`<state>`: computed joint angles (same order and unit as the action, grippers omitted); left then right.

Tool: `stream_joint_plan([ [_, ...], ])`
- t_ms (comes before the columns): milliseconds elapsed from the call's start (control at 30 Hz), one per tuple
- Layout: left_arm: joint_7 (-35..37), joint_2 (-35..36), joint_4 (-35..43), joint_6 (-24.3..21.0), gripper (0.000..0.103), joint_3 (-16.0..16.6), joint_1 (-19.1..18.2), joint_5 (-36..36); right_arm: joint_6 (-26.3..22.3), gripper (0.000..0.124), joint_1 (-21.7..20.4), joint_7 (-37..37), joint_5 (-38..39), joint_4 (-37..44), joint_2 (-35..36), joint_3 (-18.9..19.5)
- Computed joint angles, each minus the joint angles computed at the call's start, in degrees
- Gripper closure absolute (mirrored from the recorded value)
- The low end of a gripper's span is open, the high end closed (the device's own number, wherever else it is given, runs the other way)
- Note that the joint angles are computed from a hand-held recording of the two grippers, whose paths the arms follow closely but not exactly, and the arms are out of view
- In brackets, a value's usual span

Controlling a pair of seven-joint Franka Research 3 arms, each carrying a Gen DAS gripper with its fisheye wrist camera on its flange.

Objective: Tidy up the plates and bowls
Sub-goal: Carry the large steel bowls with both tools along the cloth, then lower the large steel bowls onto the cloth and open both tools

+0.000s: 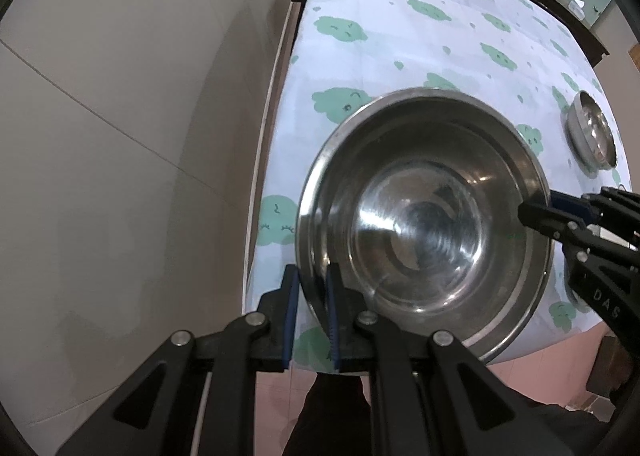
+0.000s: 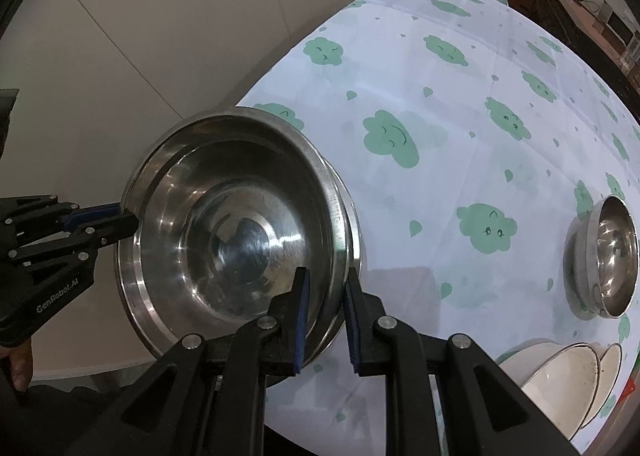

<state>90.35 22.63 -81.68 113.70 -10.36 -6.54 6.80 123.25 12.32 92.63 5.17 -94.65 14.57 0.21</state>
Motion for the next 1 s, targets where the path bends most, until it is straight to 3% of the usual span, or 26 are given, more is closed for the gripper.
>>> stream_joint_plan([
  [500,0.24,1.82,2.23,-1.62,0.092,-0.09,0.07,-0.5,0.47,0.103,-0.32,-0.1,0.73,0.24,0.29,-0.1],
  [1000,2.24,0.41,0.73,0.77,0.092,-0.51,0.48,-2.36,0.67,0.099,0.07,-0.15,-0.5,-0.51,-0.5,-0.04],
])
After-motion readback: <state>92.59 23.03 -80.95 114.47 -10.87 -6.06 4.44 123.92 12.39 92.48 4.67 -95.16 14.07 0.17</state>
